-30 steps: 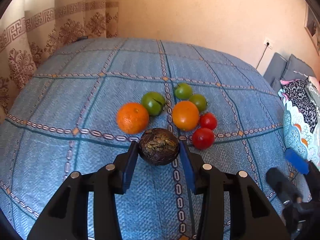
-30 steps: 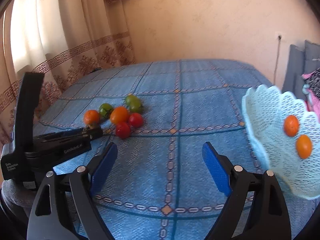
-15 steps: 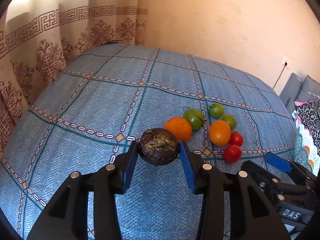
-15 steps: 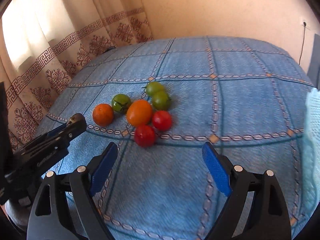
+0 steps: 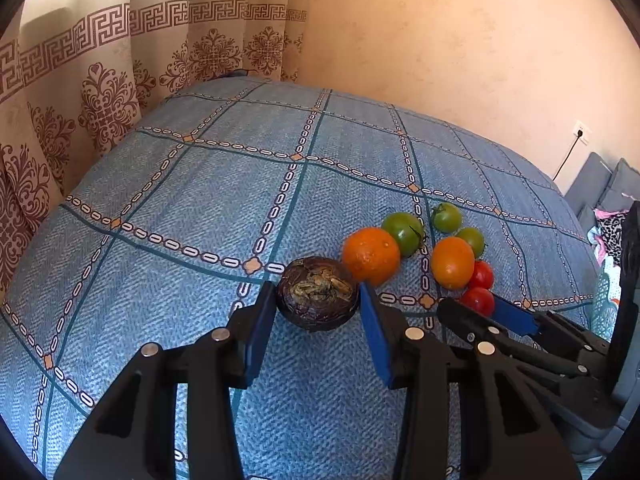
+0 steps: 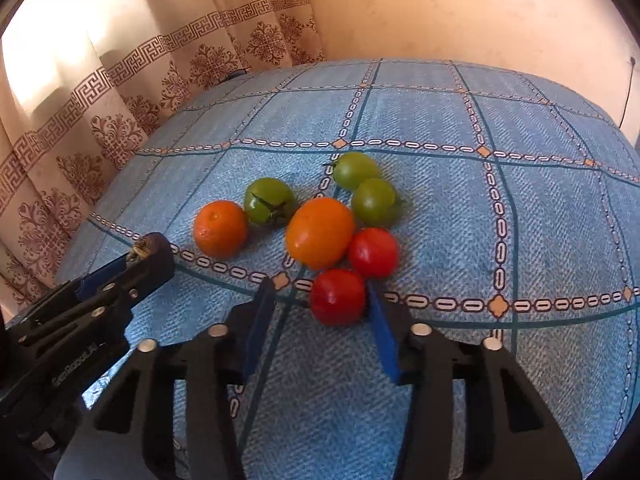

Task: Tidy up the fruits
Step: 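Close the right tool around a red tomato while the left holds the avocado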

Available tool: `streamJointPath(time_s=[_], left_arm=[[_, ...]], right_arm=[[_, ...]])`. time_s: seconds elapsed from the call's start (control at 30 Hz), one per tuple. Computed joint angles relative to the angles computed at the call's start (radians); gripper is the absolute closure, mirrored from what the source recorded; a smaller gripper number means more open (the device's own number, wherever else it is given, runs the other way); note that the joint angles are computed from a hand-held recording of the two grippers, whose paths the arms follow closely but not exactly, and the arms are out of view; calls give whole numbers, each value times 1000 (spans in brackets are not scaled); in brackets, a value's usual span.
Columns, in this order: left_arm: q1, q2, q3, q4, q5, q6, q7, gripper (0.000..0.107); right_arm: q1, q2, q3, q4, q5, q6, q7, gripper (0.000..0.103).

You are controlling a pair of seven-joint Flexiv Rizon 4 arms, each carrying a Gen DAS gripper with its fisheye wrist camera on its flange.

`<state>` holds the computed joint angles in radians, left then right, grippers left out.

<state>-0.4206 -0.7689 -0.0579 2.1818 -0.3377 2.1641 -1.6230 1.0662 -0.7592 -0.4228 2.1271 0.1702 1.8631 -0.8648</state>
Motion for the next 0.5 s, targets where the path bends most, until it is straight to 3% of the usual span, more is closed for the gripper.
streamJointPath(time_s=[0.07, 0.13, 0.3, 0.5], left_arm=[[-2, -1, 1, 0, 1, 4, -1, 64], [-2, -1, 0, 0, 2, 6, -2, 64], [1, -2, -1, -1, 3, 0, -3, 64], [5, -3, -5, -2, 16, 4, -3, 64]], right_arm=[[30, -9, -34, 2, 10, -12, 7, 71], [32, -12, -38, 6, 13, -7, 14, 75], [20, -3, -22, 20, 23, 13, 15, 75], [80, 10, -68, 53, 77, 43, 12, 75]])
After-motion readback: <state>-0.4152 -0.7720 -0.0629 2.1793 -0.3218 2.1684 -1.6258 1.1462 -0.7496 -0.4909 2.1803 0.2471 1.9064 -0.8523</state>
